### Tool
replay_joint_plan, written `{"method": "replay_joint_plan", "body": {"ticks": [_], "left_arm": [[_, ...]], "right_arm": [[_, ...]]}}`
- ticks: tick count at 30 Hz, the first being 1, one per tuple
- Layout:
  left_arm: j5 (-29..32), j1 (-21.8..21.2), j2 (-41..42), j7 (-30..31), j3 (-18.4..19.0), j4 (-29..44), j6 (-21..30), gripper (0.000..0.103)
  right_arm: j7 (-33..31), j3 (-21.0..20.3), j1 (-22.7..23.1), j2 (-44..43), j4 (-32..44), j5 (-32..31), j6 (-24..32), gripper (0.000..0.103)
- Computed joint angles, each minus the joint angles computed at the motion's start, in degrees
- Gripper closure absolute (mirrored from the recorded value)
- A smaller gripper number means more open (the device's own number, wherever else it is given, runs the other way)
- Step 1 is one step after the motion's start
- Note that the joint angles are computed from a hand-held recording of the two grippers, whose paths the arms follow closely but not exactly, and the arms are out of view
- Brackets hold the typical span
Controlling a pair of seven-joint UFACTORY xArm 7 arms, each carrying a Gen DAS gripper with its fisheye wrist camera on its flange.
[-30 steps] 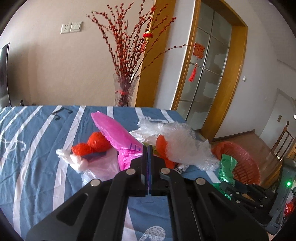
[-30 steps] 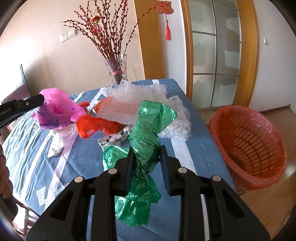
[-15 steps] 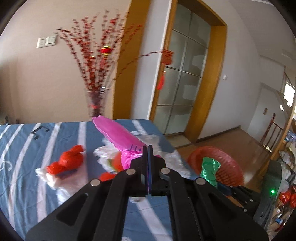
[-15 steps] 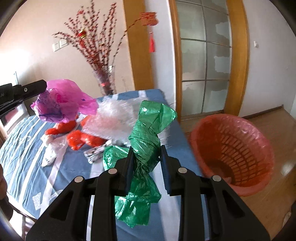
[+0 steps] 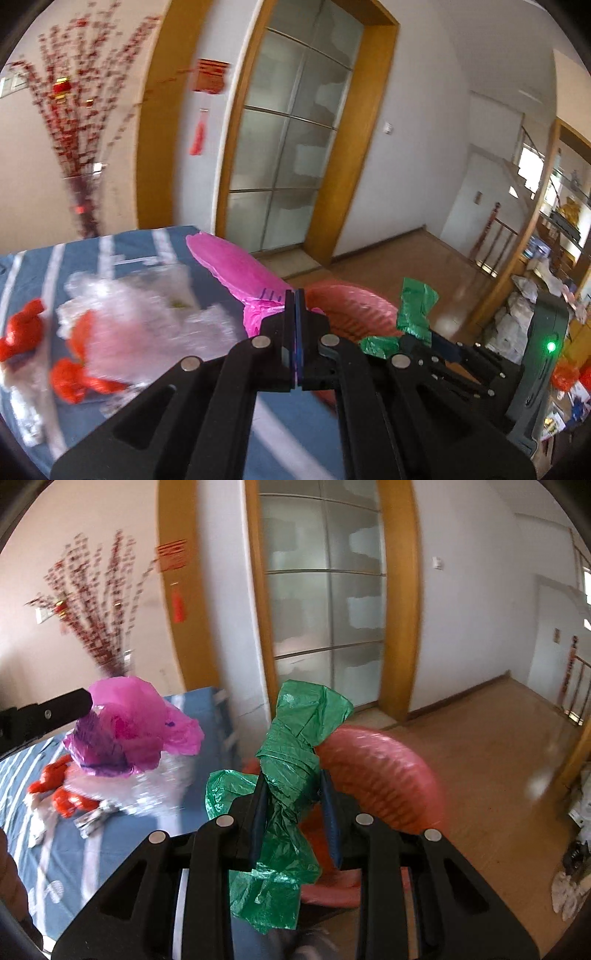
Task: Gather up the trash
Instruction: 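Carry the pink bag in the left tool and green bag in the right tool to the basket, then open both tools over the red basket, releasing the pink and green bags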
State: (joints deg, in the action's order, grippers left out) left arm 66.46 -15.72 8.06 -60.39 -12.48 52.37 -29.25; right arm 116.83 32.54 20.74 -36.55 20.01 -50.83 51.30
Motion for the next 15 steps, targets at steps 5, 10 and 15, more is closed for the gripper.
{"method": "replay_joint_plan", "body": {"ticks": [5, 10, 15], "left_arm": [[1.31, -1.92, 5.88, -1.70, -3.86, 6.19, 3.76, 0.101], [4.60, -1.08, 11.77, -4.04, -9.28, 11.72, 8.45, 0.101], [9.85, 5.99, 18.49, -5.23, -21.13, 16.21, 16.20, 0.101]], "right_arm": [[-3.52, -2.99, 0.80, -6.68, -5.00, 2.47, 0.31, 0.075], [-6.16, -3.57, -1.42, -9.42, -7.73, 3.75, -1.60, 0.075], [-8.11, -4.23, -4.35, -11.04, -9.61, 3.64, -5.06, 0.075]]}}
